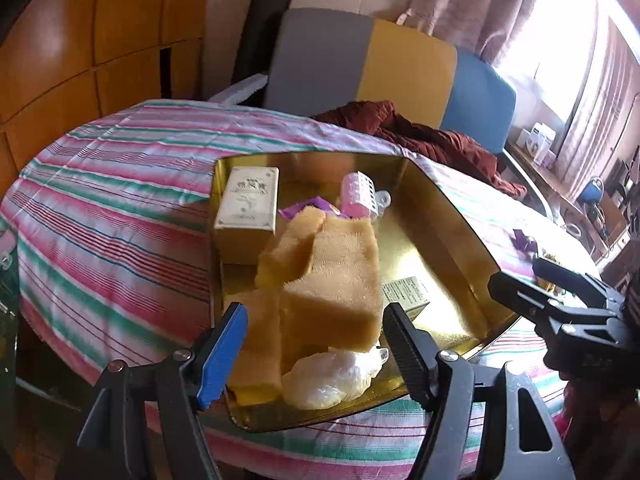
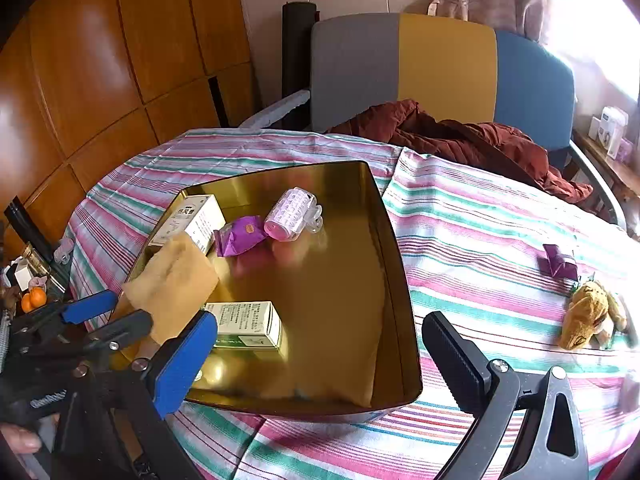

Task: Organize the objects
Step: 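Move both tools back over the remaining items on the cloth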

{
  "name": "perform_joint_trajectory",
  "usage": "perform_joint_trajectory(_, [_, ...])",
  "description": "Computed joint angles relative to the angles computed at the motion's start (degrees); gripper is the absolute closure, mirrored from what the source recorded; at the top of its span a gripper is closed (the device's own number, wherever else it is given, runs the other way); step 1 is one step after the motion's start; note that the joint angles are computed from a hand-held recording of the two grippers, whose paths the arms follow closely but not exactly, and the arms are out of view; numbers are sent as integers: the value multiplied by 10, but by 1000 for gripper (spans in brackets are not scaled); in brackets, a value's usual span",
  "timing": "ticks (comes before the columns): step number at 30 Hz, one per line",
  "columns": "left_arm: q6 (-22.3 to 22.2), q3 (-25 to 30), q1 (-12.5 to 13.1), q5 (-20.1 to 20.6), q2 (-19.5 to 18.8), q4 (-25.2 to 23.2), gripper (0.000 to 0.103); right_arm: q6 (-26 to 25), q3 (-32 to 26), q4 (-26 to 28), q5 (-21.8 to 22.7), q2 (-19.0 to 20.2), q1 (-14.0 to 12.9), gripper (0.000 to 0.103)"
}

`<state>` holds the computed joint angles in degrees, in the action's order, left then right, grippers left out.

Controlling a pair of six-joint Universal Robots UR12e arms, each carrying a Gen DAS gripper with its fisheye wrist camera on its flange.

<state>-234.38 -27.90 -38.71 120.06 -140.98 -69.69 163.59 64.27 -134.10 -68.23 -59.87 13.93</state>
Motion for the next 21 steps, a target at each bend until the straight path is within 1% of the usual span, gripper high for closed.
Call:
perform_joint_trajectory(2, [2,7,-3,13,-2,-1,32,-1,4,-6,0,-2,0,0])
perform_joint_trajectory(5, [18,34,-8,32,-14,-9,32,-5,14,-27,-8,-8,2,0])
perform_joint_trajectory(10, [32,106,-15,53,-48,-55,31,-27,31,-62,-25,-19,7,0])
perform_joint_trajectory(13, [34,121,-17,56,-55,-63,31,-35,42,-83,-40,-24,9,0])
perform_joint_trajectory(17, [41,152,-21,73,-70,-90,31,-27,47,-88,-40,-27,7,0])
perform_joint_trajectory(21, [53,168,-25,88,-78,-91,31,-20,49,-90,-48,-28,3,0])
